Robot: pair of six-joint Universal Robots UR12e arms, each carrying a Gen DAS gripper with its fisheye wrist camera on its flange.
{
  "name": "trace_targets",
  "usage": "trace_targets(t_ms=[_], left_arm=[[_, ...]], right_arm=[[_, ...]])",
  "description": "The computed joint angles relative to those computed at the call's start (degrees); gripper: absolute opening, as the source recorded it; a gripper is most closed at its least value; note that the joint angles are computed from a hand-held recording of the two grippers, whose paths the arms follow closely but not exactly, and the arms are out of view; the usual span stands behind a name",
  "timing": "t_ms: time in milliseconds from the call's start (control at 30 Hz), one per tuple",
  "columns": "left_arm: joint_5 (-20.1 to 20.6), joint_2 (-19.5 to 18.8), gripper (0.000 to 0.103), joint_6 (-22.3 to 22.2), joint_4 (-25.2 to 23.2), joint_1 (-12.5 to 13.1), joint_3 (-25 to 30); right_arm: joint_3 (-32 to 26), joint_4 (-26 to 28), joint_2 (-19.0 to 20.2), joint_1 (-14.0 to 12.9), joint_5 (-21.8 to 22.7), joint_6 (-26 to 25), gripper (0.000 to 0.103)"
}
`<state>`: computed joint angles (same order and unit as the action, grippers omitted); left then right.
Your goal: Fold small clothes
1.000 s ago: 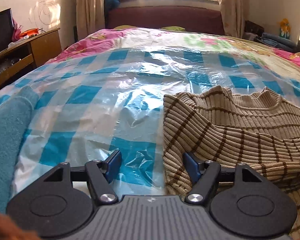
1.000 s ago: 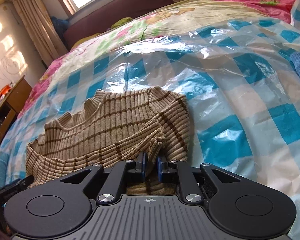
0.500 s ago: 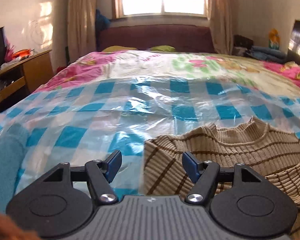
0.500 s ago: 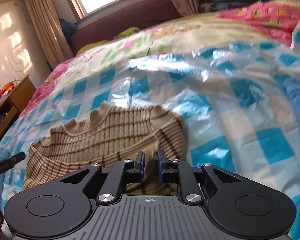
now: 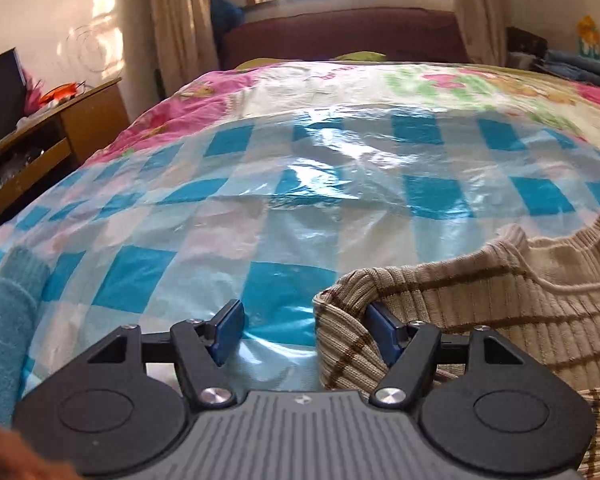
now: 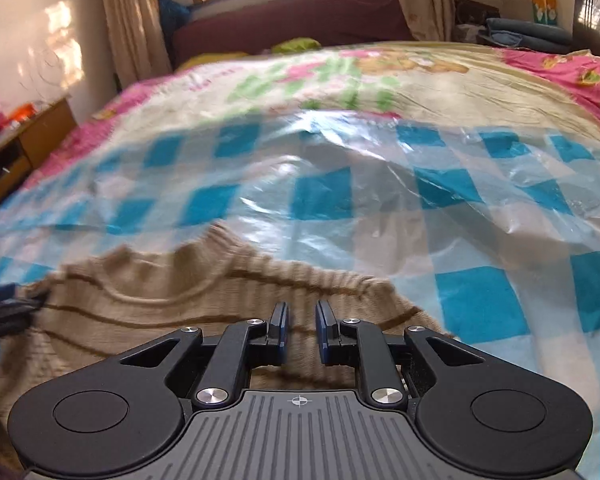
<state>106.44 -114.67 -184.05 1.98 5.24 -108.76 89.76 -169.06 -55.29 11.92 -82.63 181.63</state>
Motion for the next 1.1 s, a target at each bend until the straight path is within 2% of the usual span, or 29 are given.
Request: trace_targets(t_ms=[133,233,267,367,567,633,700,767,900,1033,1100], left_arm=[[1.0,-0.3,0.073,0.6,0.9,-0.3,-0.1],[0.2,0.6,0.071,-0.3,-0.1,-0.1,-0.1],[0.0,1.1,0.071,-0.2,0.4,-0.1,-0.5],[0.6,2.7,0.071,2.0,4.8,-0.5,-2.8],[-4.5,8.1,0.071,2.6,7.0,-0.1,-9.4],[-5.9,8.9,0.071,4.2,5.8,-0.3,-10.7],[-4.9,8.9,0.071,4.8,3.7,-0.8,-11.1],[-5.9,9.1,0.072,3.2,0.1,-0.4,-11.0],[-5.3,9.7,0.071,2.0,-0.8,-0.6,-10.8],[-7.7,12.6,0.071,2.9,-2.0,-0.1,-12.6],[-10.2,15.2,0.071,3.2,-4.5,0.6,-14.2]], right_arm=[[0.3,-0.6,0.0,-0.3,0.0,1.0,0.009],[1.3,-1.0,-1.1,-0.3,0.0,1.2,0.011],[2.0,-1.7,-1.7,-0.5,0.7,1.3,0.014],[5.1,-4.8,-3.9,-0.6,1.5,0.2,0.015],[12.2,-7.0,-9.0,-1.7,4.9,-2.3,0.016],[13.4,-6.0,-9.7,-1.9,5.4,-4.3,0.016],[13.4,-4.0,-9.6,-1.6,2.7,-5.2,0.015],[13.2,-2.8,-9.4,-2.2,3.9,-3.5,0.014],[13.1,-2.3,-9.9,-1.9,3.0,-1.7,0.015],[15.6,-2.9,-12.5,-2.1,4.3,-2.2,0.015],[17.5,-1.5,-14.7,-2.6,5.5,-2.8,0.015]])
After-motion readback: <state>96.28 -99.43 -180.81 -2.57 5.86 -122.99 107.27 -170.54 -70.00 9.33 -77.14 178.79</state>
